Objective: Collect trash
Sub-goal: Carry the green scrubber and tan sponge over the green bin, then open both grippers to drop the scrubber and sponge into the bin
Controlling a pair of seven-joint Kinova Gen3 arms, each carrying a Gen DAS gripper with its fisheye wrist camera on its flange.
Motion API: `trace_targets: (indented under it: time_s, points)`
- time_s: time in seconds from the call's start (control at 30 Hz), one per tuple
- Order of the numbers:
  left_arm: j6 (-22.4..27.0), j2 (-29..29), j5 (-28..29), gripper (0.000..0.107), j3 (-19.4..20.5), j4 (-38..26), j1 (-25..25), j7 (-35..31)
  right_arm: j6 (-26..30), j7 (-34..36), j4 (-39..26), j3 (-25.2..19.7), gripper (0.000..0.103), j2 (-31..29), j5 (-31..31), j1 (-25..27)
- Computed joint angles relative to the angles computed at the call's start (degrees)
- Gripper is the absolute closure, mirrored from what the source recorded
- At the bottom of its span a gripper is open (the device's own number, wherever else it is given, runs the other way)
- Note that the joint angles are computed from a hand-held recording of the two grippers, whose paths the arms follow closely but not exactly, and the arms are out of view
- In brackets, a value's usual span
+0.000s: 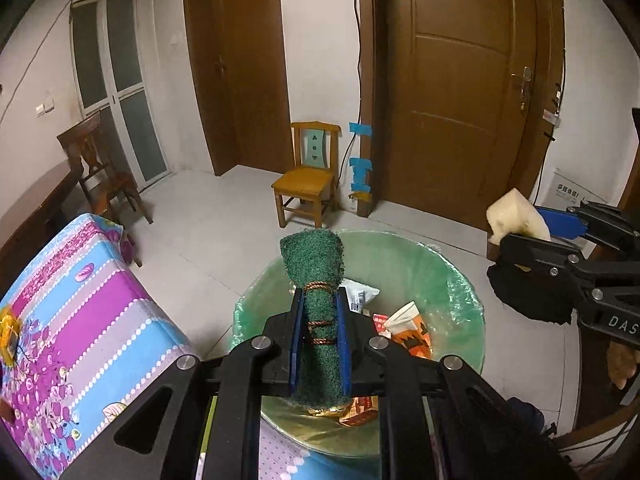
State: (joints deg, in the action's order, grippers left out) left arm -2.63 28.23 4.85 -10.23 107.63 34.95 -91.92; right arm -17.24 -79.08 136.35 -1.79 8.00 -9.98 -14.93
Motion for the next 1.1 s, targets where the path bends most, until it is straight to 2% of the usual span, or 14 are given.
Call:
trace_targets:
  time_s: [0.17,0.23,0.4,0.5,0.53,0.57,0.6,0.63,0.67,0.73,0.83,1.1]
  points:
    - [0.16,0.85,0.4,0.091,-3.26,-0.36,2.94,0.01,1.22,-0.73,-1.41,-0.18,0.064,1.06,1.23,0.35]
    - [0.2,1.07,0.35,0.091,-3.14,-0.57,2.76,-0.09,1.66,-0.33,-1.88,0.17,0.064,1.45,0.98,-0.12]
    - [-0.14,1.35,1.19,0.091,-6.54,-0.63,5.96,-0.07,2.09,0.76,-3.04,1.34,0.063,2.21,-0.25,-1.5]
    - [-0.39,1.52,1.87,0.091,-7.63,-0.84,6.75,-0.01,1.29,3.43,-3.28,3.35,0.06,2.67,-3.2,-3.79]
    - [-0.63,1.66,2.3,0.091,-8.39,-0.9,7.35,0.16,1.17,5.28,-3.58,4.38,0.053,2.99,-5.33,-4.99]
    - [-0.97,1.72,3.4,0.088,-9.24,-0.79,8.19,-0.27,1.19,6.39,-3.86,5.7,0.046,3.36,-7.1,-6.3]
    - [-0.93,1.75,3.56,0.074,-9.12,-0.94,7.97,-0.24,0.71,6.59,-3.76,6.07,0.034,3.51,-7.93,-6.57]
    - [-0.96,1.52,2.78,0.054,-7.94,-0.91,6.85,0.3,0.38,6.26,-3.65,5.46,0.032,3.57,-7.83,-5.78]
    - [-1.92,1.36,2.67,0.049,-7.78,-0.44,6.79,0.4,0.42,5.43,-3.61,3.85,0.032,3.53,-6.8,-3.92]
    - [-3.6,1.43,4.06,0.049,-9.55,0.47,8.61,-1.29,-0.32,4.41,-2.99,3.23,0.032,3.35,-5.65,-3.03]
    - [-3.62,2.36,7.34,0.049,-14.86,0.39,13.79,-3.41,-0.49,4.95,-2.69,3.38,0.032,3.04,-6.27,-2.81]
    - [-6.07,3.32,16.99,0.049,-25.62,2.69,24.6,-8.61,-1.75,6.66,-1.55,3.1,0.032,2.04,-8.08,-2.96]
